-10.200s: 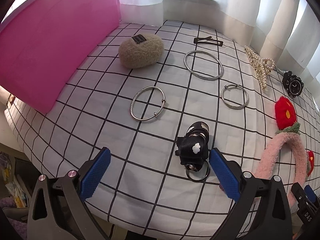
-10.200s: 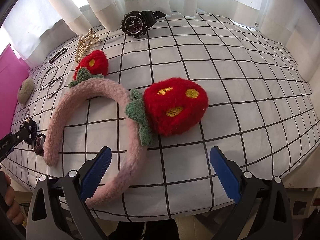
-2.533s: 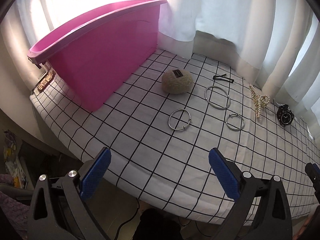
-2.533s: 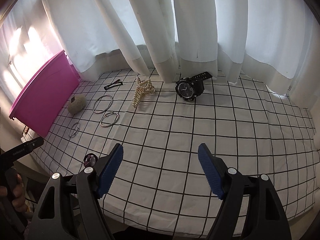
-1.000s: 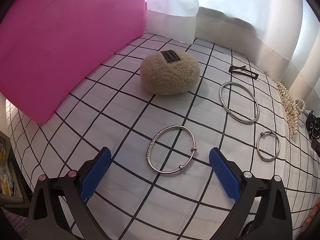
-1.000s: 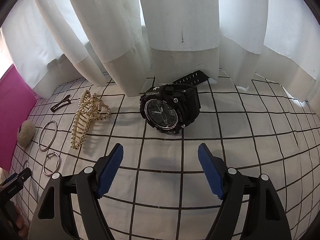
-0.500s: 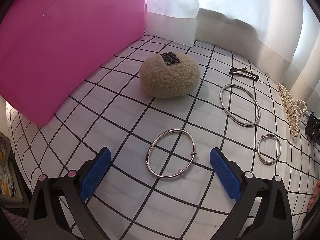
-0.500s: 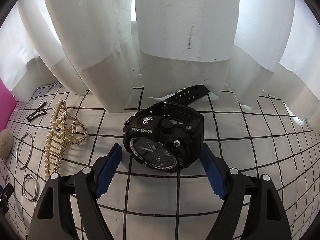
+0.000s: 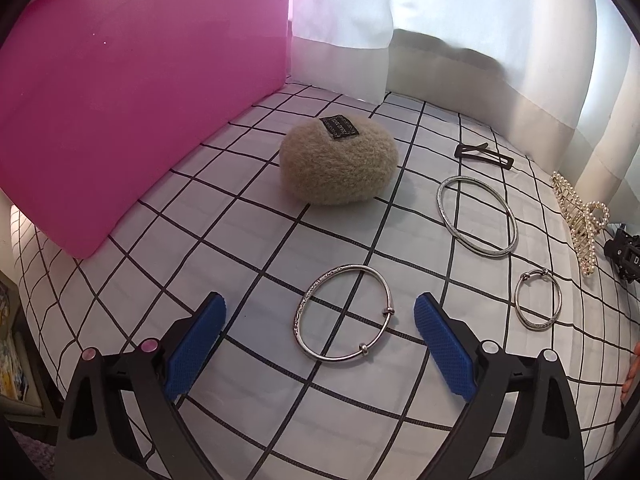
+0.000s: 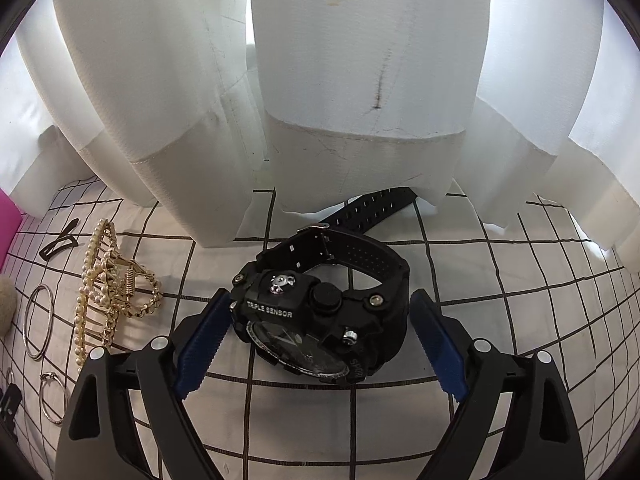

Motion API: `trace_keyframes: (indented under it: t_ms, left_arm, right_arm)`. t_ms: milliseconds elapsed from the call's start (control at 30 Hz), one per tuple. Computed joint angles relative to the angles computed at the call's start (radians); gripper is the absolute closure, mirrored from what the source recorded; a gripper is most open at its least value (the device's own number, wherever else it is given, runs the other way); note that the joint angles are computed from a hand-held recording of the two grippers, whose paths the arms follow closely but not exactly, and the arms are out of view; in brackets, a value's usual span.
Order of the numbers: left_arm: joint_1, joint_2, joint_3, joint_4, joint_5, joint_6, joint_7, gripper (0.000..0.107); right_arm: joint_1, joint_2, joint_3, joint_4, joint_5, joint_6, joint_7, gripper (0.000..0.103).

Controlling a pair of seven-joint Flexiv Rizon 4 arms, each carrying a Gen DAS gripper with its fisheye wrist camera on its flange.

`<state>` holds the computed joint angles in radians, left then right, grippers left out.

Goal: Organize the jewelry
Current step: 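Reach the left tool to the silver bangle while the right tool reaches the black wristwatch, then grip and lift the bangle with the left tool while the right tool lifts the watch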

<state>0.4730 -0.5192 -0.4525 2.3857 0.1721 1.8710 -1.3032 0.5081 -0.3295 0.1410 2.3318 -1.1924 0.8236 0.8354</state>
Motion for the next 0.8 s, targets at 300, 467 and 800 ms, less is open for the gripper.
trace_keyframes:
  t_ms: [300, 467, 800]
  left_arm:
    - [0.050, -0.007, -0.035, 0.009, 0.047, 0.035, 0.001, 0.062]
    - [0.064, 0.004, -0.045, 0.014, 0.053, 0.019, -0.008, 0.062]
    - [0.157, 0.032, -0.141, 0.061, 0.081, 0.013, 0.010, 0.062]
  right_arm:
    - [0.030, 0.019, 0.022, 0.015, -0.011, -0.035, 0.041, 0.034]
    - [0.026, 0.033, 0.026, 0.034, -0.068, -0.010, 0.096, 0.035]
    - [0.082, 0.069, 0.078, 0.053, -0.044, -0.072, 0.129, 0.035]
